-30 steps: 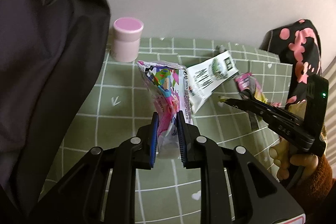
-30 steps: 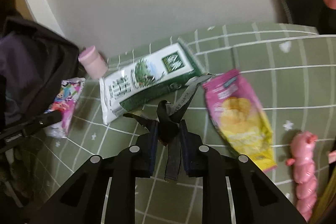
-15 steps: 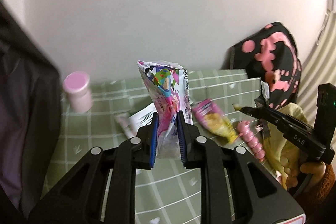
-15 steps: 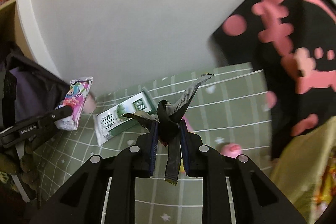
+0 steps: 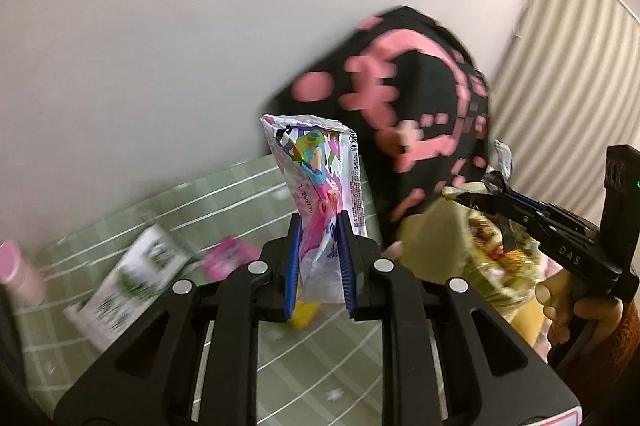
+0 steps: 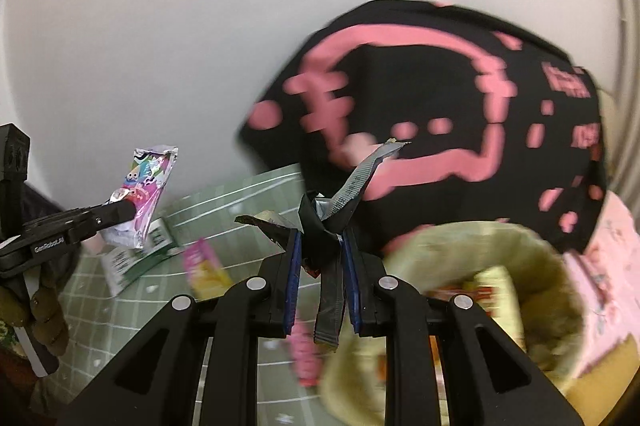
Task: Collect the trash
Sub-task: 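Carry the candy bag and black strap toward the trash bag with both tools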
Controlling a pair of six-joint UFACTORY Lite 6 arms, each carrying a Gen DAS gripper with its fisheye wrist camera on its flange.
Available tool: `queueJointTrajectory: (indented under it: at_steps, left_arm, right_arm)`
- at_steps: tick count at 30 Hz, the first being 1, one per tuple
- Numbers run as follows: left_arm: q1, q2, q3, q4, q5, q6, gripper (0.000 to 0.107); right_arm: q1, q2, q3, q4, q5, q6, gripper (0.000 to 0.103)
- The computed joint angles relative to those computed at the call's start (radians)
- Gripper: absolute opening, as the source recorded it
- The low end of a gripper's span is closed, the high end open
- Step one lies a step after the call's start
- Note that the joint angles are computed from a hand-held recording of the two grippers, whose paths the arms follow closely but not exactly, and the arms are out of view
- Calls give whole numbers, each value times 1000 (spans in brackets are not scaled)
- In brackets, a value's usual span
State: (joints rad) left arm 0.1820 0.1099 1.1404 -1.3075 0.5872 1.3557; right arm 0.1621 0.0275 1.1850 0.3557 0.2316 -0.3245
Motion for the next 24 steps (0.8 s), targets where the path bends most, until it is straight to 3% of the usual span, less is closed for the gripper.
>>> queueJointTrajectory:
  at_steps: [8, 24]
  left_arm:
    - [-216, 92, 126, 17, -36, -67, 17]
    - [-496, 357, 407, 173, 19, -264, 17]
  right_arm:
    - [-187, -89, -60, 19, 26, -51, 20]
    - [-460, -242, -142, 49, 83, -130, 20]
